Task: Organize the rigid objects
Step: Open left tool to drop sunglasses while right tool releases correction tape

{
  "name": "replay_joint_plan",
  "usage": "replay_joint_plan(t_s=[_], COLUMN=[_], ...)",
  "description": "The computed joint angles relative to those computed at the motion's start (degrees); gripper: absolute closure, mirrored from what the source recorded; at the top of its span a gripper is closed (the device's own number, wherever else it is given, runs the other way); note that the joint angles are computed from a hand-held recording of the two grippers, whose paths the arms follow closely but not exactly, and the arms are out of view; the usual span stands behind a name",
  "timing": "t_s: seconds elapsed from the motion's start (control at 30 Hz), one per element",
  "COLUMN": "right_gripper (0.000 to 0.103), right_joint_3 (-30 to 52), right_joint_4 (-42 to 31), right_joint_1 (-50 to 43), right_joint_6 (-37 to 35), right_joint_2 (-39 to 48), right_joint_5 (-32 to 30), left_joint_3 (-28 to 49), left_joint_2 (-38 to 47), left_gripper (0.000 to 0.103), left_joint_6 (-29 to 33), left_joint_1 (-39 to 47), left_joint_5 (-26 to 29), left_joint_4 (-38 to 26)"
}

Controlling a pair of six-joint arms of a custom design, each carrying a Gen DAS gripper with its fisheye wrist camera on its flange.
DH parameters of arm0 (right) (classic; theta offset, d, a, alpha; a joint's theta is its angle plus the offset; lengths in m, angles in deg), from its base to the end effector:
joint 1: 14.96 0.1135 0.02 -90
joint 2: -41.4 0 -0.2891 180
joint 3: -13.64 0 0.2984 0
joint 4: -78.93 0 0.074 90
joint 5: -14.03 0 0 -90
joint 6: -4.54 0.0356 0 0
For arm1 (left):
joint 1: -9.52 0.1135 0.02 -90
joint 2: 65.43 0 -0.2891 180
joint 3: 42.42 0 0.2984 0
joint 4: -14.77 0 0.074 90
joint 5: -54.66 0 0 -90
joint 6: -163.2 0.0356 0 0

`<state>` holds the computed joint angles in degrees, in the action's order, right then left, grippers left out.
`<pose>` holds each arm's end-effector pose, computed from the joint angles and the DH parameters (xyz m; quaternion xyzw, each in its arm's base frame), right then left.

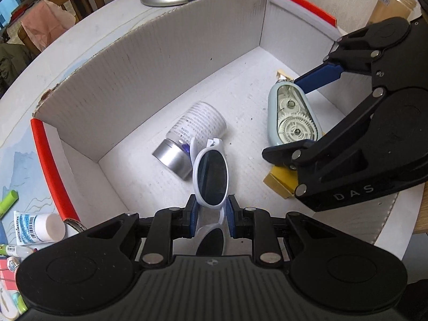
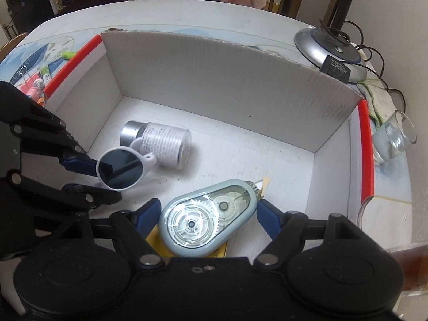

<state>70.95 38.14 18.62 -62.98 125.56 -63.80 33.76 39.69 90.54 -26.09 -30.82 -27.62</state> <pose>0.2526 0.1587 0.1657 -0.0739 0.9729 -0.0012 0.2191 0.3167 -0.2303 0.1445 0.4453 0.8797 -0.0642 0.1538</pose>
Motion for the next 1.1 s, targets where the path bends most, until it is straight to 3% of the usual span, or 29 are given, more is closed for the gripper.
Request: replay_joint_plan(t_s=[0.13, 0.43, 1.1], right_gripper=[0.019, 0.018, 0.018], right_joint_3=[0.48, -0.80, -1.27], right_joint_4=[-0.63, -1.43, -5.25], right_joint_1=[-0.39, 1.29, 11.55], right_joint_6=[-0.57, 1.10, 12.09], right_joint_2=[0.18, -3.76, -14.29], right_joint_5=[-0.31, 1.41, 9.16], left_joint_3=[1.96, 1.11, -9.72], left_joint_2=[1.59, -0.03, -19.50], left_gripper=[0.082, 0.081, 0.081], left_joint_6=[0.35, -0.63, -0.60], left_joint_1=[-0.25, 0.58, 7.75], left_joint_5=[-0.53, 1.88, 11.23], left_joint_4=[-2.05, -1.40, 2.22])
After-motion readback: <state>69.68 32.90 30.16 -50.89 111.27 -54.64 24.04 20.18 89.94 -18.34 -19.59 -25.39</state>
